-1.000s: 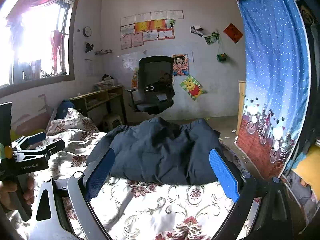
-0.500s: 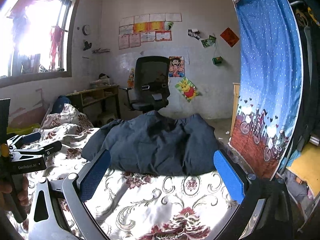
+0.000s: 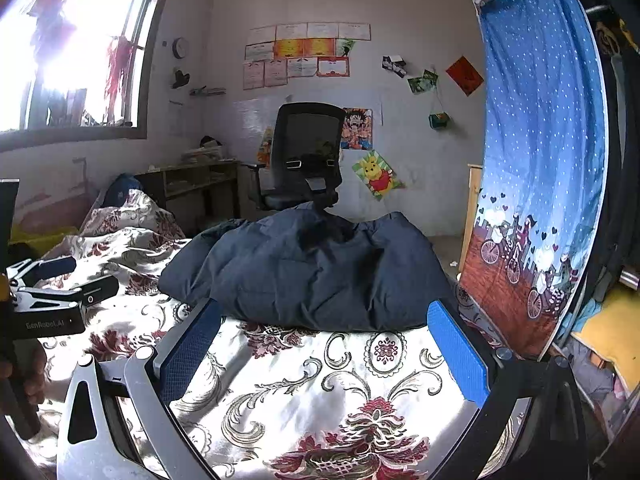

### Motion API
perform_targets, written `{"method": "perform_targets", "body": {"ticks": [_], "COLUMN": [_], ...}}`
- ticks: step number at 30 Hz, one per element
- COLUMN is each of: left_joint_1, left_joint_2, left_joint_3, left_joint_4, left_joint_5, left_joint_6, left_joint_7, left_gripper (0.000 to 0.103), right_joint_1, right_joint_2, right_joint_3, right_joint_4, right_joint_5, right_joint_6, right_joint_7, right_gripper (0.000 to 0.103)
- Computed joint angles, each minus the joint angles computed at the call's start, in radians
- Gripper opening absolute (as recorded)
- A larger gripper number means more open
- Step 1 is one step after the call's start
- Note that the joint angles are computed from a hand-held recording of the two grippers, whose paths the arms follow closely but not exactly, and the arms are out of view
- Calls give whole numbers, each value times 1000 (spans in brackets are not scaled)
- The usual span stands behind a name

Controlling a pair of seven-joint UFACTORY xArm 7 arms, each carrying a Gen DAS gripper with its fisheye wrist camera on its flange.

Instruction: Fold large clothes

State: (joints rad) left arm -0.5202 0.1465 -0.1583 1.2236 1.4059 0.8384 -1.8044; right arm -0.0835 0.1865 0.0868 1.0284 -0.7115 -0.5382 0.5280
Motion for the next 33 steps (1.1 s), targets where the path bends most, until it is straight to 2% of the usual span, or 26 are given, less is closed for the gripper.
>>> {"method": "perform_targets", "body": {"ticks": [12,21,33], "left_joint_1": [-8,-13,-12], "left_joint_2": [19,24,20], "left_joint_3": [3,9,6], "left_joint_4": [-8,-8,-13], "left_joint_5": [-5,-8,-5], "left_joint_6": [14,18,20], "left_joint_7": [7,7,2], "left_gripper": [103,103,103], "right_joint_1": [12,-28,-28], "right_joint_2": [36,62,61], "right_joint_3": [3,41,40], "right_joint_4": [2,29,23], "right_joint_5": [76,10,7], "right_joint_6": [7,35,29], "right_joint_7": [-74,-13,-11], "right_gripper": [102,102,102]}}
